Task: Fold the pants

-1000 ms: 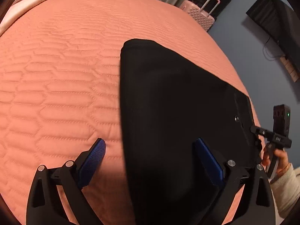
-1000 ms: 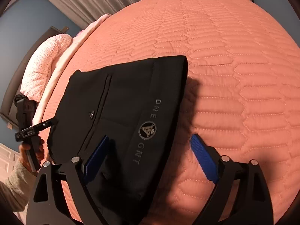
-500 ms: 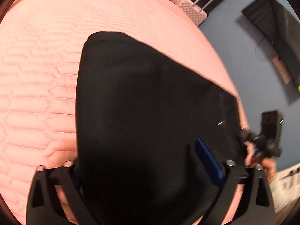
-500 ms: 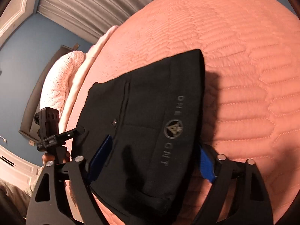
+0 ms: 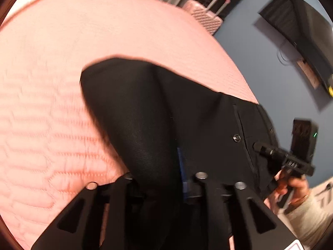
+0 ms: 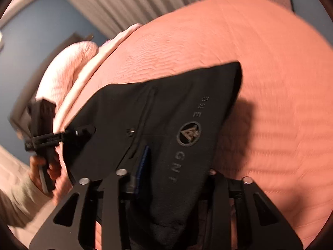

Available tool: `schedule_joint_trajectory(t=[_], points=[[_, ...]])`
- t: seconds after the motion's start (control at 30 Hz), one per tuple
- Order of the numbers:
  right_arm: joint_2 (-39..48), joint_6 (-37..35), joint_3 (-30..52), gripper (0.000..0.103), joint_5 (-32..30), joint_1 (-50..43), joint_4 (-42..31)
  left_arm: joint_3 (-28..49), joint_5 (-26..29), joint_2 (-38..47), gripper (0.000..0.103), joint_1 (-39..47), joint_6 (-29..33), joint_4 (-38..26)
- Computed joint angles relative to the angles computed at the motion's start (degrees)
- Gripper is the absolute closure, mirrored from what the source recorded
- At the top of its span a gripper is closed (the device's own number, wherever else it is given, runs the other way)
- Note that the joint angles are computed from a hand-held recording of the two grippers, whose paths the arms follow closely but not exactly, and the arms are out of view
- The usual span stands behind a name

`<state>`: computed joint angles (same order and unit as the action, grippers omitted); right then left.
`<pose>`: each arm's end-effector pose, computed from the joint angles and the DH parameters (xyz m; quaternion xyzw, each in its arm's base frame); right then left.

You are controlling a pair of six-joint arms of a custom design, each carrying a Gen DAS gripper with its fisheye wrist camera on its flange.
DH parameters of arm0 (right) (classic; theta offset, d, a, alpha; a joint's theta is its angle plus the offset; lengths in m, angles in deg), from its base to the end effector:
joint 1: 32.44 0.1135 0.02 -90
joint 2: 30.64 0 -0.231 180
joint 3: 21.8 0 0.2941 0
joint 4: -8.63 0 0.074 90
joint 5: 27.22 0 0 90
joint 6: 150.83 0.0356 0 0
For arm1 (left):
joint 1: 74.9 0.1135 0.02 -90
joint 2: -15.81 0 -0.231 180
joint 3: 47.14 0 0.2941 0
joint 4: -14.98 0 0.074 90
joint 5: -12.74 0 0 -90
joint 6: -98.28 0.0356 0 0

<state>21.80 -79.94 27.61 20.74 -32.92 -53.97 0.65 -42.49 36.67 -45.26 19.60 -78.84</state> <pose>0.2145 0.0220 0.1896 -0.2224 0.8881 0.3120 0.2538 0.1029 0.0352 0.2340 -0.0898 0.9326 -0.2074 0.2815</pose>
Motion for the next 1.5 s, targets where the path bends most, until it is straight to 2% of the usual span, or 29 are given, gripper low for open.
schedule_joint_trajectory(t=[0.1, 0.2, 0.33, 0.43, 0.5, 0.63, 0.7, 0.73, 0.8, 0.83, 0.87, 0.9, 0.93, 1.0, 1.1, 1.2, 1.3, 1.37, 1.4, 1.47, 1.5], points=[[-3.8, 0.8, 0.7, 0.079, 1.9, 2.2, -0.2, 2.2, -0.5, -0.9, 0.090, -0.9, -0.7, 0.1], [-5.3, 3.0, 2.0, 0.079, 3.4, 5.1, 1.4, 4.8, 1.9, 0.5, 0.092, 2.3, -1.6, 1.8], [-0.3, 6.9, 7.0, 0.080, 4.8, 9.0, 7.9, 9.4, 1.7, 6.5, 0.093, 1.5, -3.9, 7.5], [9.4, 11.0, 13.8, 0.080, 5.3, 11.9, 15.3, 14.4, -1.3, 14.0, 0.093, -0.3, -4.3, 14.4], [16.7, 14.1, 18.2, 0.080, 6.5, 13.7, 20.6, 17.7, -1.3, 20.6, 0.093, -0.1, -4.4, 18.5], [34.4, 19.2, 29.0, 0.080, 6.2, 14.5, 25.0, 23.1, -3.8, 36.3, 0.092, -0.3, -5.1, 28.5], [40.5, 20.4, 31.8, 0.079, 9.2, 15.2, 27.0, 24.3, -6.5, 42.9, 0.088, -0.5, -4.2, 31.8], [45.1, 20.5, 34.9, 0.077, 10.2, 15.3, 25.4, 24.3, -7.6, 45.8, 0.085, -0.8, -3.8, 33.3], [49.4, 21.9, 37.3, 0.062, 11.8, 14.4, 23.8, 22.1, -9.6, 47.3, 0.078, -1.2, -1.7, 35.6], [49.9, 21.2, 37.3, 0.059, 9.7, 13.2, 23.2, 20.9, -10.2, 46.2, 0.071, -1.1, -0.6, 35.8], [48.9, 20.8, 36.3, 0.049, 9.7, 12.2, 22.9, 18.6, -11.4, 43.6, 0.066, -0.7, 1.0, 36.0], [47.2, 20.1, 34.8, 0.043, 10.0, 11.2, 23.0, 16.3, -11.5, 40.1, 0.066, 0.5, 2.8, 35.9], [44.6, 18.6, 32.4, 0.043, 9.9, 9.5, 23.0, 14.4, -10.1, 37.5, 0.065, 2.8, 4.9, 35.3], [39.4, 16.9, 28.3, 0.043, 11.1, 6.6, 22.9, 12.6, -6.6, 33.6, 0.057, 9.5, 9.7, 32.1], [31.4, 14.6, 24.2, 0.044, 11.8, 5.2, 22.7, 14.3, -1.9, 31.5, 0.056, 18.0, 16.1, 26.4], [27.5, 18.1, 25.6, 0.044, 5.5, 7.0, 22.9, 17.8, -4.8, 28.8, 0.058, 16.7, 16.2, 27.4], [30.5, 19.4, 29.7, 0.045, 2.6, 11.9, 24.3, 27.8, -5.7, 36.9, 0.054, 10.5, 9.9, 28.9], [36.3, 19.3, 33.0, 0.045, 3.1, 14.9, 22.8, 34.7, -1.2, 46.4, 0.037, 7.5, 3.9, 28.6], [37.8, 18.3, 33.2, 0.046, 3.9, 15.3, 21.9, 36.2, -0.3, 49.7, 0.036, 6.3, 2.6, 28.4], [41.3, 14.0, 30.7, 0.047, 10.6, 16.5, 21.2, 36.3, -2.3, 57.1, 0.036, 2.7, 1.8, 27.6], [40.2, 11.2, 26.4, 0.063, 11.8, 15.5, 25.5, 33.2, -7.9, 58.3, 0.038, 1.1, 2.9, 29.9]])
